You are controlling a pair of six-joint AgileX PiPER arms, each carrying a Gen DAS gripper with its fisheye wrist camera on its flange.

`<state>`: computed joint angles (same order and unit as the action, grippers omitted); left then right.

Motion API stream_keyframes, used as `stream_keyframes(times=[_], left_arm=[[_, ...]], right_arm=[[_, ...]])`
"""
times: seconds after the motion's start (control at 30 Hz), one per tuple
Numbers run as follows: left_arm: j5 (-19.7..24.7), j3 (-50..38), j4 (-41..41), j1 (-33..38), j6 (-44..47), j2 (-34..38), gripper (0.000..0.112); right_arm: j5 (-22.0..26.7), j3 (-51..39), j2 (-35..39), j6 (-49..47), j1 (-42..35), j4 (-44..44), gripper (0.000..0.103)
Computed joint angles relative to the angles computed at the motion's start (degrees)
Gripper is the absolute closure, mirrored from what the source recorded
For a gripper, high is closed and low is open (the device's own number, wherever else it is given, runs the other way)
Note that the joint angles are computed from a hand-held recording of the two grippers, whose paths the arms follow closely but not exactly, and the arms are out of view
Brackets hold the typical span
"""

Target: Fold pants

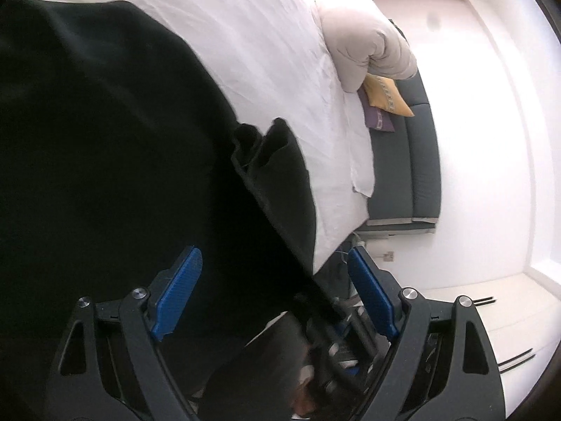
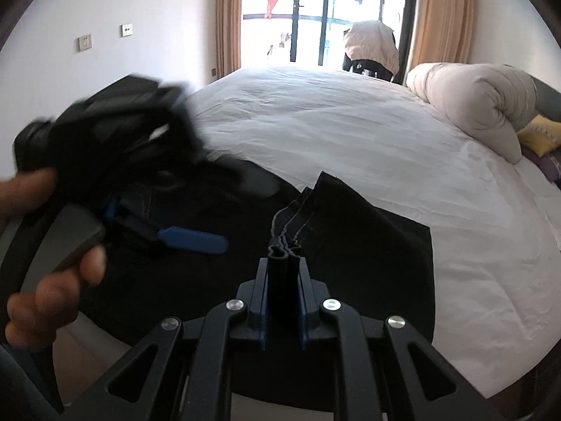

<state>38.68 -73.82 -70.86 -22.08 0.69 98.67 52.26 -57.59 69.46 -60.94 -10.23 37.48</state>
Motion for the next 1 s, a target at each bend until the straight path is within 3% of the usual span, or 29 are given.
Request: stream_keyframes(times=[0.1, 0.23, 0.27, 0.33, 0.4, 0.47, 0.53, 0.67, 1.0], left_arm=[[2.18, -3.8, 1.93, 0.83, -2.23, 3.48, 0.027], [4.69, -6.46, -1.33, 1.04, -0.67, 7.95, 0.031], [4.85, -7.18, -1.62, 0.9, -0.09, 8.91, 0.037], [6.41, -8.94, -2.46, 0.89, 0.79, 11.21, 0.067], [7.08, -9.31, -4.51, 0.99, 2.58, 12.6, 0.08], [6.89, -10.1, -3.73, 1.15, 3.02, 12.74, 0.083], [6.97, -10.86, -4.22, 1.67, 4.11, 13.15, 0.101], [7.6, -10.61, -3.93, 3.1, 6.16, 12.23, 0.107], [9.96, -10.43, 9.16, 6.41, 2.85, 6.1, 0.108]], right_arm=[[-0.27, 1.06, -1.08, -1.29, -0.02, 0.45, 0.088], [-0.03, 2.0, -2.98, -2.39, 0.16, 0.61, 0.088], [-0.16, 2.18, -3.31, -2.46, 0.46, 0.49, 0.088], [-0.61, 2.47, -3.9, -2.28, 1.4, -0.04, 0.088], [-0.71, 3.56, -5.21, -2.74, 1.74, -0.07, 0.088], [-0.38, 3.49, -5.01, -3.89, 1.22, 0.35, 0.088], [-0.33, 3.71, -5.39, -4.09, 1.37, 0.29, 0.088], [0.19, 3.71, -5.58, -5.56, 1.0, 0.87, 0.088], [0.45, 3.08, -5.52, -7.67, 5.45, 1.43, 0.088]])
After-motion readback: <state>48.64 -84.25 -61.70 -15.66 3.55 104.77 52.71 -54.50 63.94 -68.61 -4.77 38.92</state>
